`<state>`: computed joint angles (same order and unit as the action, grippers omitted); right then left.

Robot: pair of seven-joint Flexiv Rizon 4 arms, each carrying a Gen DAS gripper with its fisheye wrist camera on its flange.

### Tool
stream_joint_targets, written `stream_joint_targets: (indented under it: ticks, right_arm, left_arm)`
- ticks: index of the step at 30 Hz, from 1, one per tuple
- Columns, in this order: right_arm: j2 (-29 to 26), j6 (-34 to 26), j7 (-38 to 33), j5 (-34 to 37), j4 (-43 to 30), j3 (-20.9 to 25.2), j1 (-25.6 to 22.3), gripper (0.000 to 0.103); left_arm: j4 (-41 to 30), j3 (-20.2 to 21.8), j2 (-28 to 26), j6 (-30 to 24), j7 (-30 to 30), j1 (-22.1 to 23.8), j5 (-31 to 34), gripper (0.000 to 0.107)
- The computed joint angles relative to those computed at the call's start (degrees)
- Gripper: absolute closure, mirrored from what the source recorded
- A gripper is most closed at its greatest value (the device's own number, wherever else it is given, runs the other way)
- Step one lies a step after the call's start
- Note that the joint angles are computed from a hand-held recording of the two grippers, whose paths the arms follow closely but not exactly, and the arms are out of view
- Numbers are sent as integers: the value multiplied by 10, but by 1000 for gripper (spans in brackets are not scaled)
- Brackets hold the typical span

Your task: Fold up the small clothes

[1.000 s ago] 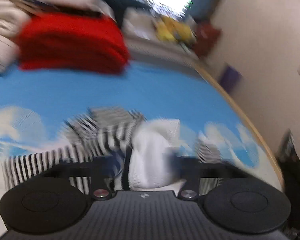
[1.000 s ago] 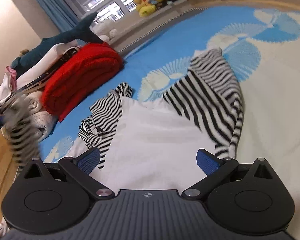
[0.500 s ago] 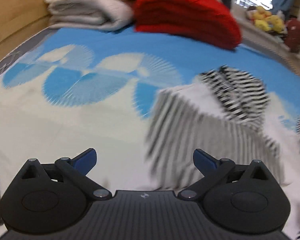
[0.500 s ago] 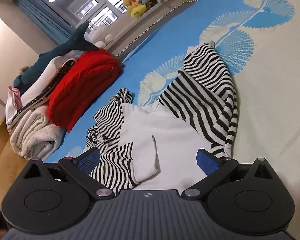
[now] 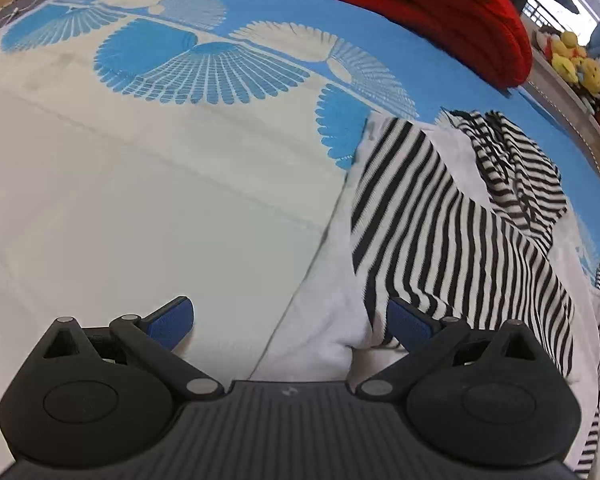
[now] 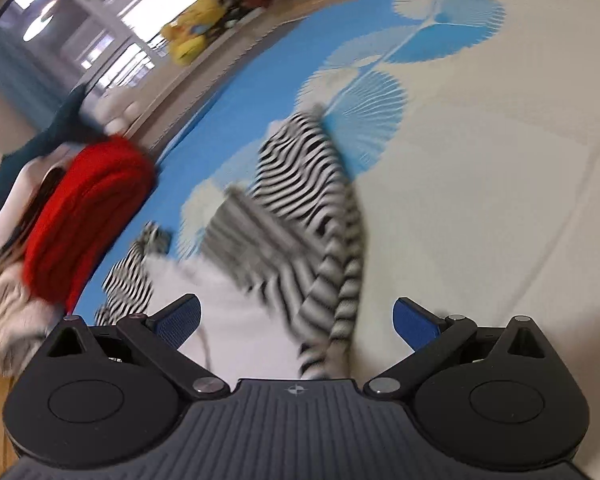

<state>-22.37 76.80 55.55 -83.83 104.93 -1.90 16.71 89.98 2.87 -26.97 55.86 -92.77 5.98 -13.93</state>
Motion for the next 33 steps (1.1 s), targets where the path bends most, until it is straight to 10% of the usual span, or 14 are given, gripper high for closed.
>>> stream_joint_targets:
  ticks: [5, 10, 17, 18, 19, 22, 26, 33]
  right_arm:
    - [-66, 11, -180, 173, -72, 15, -30, 1]
    - [-189, -129, -488, 382, -275, 98, -74, 1]
    - [-313, -249, -645, 504, -490, 114, -71, 4]
    - [-315, -252, -654, 501, -494, 101, -62, 32]
    - [-312, -258, -657, 482, -491, 73, -45, 96]
    - [-280, -285, -638, 440, -452, -3, 2, 98]
    - [-213, -496, -583, 381, -397, -105, 97, 98]
    - [-113, -478, -580, 164, -308, -96, 150, 98]
  left_arm:
    - [-23, 17, -11, -9, -26, -19, 42, 4]
    - [-57, 28, -30, -32, -31, -37, 92, 4]
    - [-81, 28, -42, -40, -32, -47, 123, 4]
    - [-83, 27, -43, -40, -29, -48, 125, 4]
    - [-85, 27, -44, -42, -28, -49, 127, 4]
    - [-82, 24, -40, -37, -21, -49, 127, 4]
    - [-67, 26, -27, -16, -36, -45, 115, 4]
    - [-50, 25, -11, -2, -64, -35, 95, 4]
